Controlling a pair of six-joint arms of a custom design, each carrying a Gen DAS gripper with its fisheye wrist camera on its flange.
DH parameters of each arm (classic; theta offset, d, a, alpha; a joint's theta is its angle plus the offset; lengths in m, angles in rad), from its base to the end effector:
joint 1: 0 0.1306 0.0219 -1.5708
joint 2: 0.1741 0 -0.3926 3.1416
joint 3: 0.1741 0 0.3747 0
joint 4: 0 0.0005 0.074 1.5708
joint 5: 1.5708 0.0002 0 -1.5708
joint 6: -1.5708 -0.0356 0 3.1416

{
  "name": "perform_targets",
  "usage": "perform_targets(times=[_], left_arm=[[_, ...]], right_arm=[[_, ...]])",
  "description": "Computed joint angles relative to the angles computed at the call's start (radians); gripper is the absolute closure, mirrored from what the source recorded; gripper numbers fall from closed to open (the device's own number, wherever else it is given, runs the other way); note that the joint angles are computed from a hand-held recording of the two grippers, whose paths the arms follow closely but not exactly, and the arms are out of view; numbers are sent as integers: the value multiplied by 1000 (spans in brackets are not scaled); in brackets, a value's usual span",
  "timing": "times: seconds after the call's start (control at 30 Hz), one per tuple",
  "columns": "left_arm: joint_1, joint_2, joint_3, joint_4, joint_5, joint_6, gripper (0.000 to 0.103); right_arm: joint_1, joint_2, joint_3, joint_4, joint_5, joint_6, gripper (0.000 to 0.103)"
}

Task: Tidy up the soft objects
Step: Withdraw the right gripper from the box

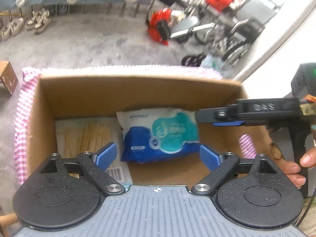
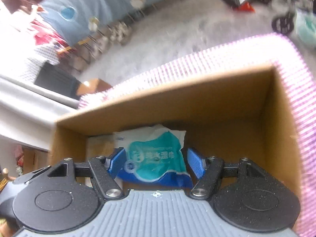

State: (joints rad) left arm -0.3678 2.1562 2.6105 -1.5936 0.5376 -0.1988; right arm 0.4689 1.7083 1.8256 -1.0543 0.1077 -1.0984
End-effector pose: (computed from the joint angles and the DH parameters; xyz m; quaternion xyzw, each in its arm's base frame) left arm 0.6208 -0.2593 0.4847 0.3178 0.8883 -0.2759 0.1838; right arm 0.5185 0.2578 0.4599 0.3097 0.8970 0.1834 0.2565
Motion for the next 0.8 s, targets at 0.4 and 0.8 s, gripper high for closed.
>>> perform_targets(times=[0.4, 0.8], left_arm=[[119, -488, -524, 353, 235, 4, 0], [285, -775, -817, 352, 278, -59, 0]], right_arm=[[344, -293, -34, -24, 563, 229, 0], [659, -122, 265, -596, 938, -68, 0]])
